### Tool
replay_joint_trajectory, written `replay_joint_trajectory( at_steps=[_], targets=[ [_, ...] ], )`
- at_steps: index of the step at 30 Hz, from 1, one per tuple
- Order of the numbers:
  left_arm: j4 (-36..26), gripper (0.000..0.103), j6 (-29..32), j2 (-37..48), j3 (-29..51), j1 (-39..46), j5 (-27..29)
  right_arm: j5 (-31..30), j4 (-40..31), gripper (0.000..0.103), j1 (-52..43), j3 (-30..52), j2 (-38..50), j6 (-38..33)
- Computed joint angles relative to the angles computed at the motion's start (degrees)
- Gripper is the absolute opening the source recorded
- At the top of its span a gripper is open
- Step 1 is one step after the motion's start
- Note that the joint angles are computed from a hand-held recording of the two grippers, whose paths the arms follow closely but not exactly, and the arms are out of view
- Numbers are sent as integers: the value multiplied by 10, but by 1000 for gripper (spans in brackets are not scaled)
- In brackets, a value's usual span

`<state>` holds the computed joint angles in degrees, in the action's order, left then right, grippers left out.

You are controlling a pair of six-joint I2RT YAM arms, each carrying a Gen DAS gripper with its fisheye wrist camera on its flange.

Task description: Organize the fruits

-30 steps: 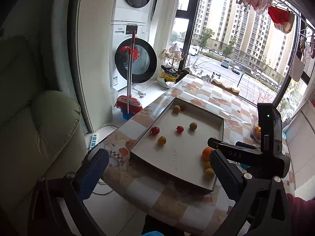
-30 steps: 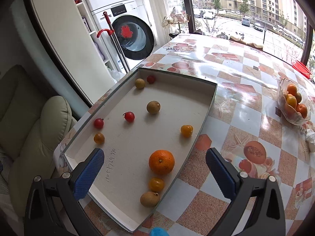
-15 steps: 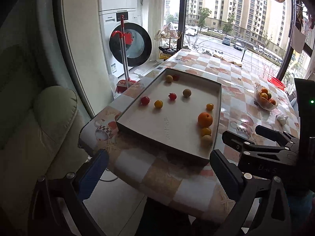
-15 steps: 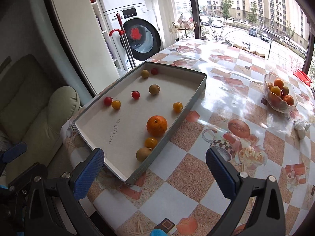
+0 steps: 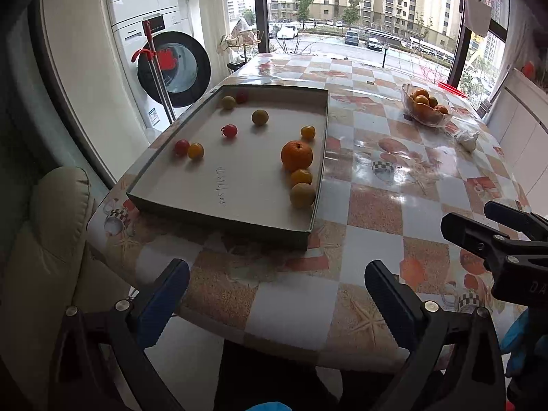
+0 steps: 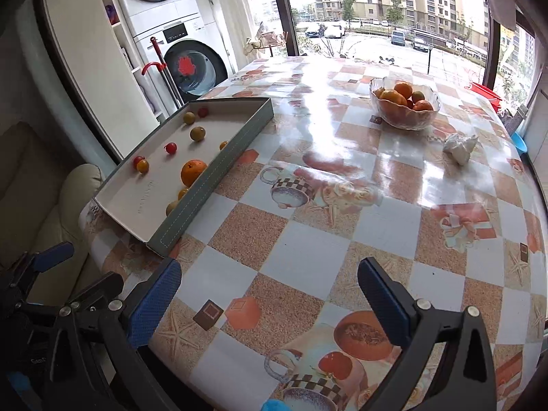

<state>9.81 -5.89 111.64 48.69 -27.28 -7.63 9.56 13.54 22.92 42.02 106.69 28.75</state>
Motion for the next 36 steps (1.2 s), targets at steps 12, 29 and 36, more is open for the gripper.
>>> replay_joint_trajectory(
  at_steps=[12,29,36],
  targets=[
    [-42,103,10,65,89,-43,-12,-25,44,103,-59,-41,23,-27],
    [-190,103,22,242,376,-143,-12,-20,52,103,-264,-85,35,-63],
    [-299,103,-12,400,645,-175,-25,39,16,103,-284,-37,72,-99]
  ],
)
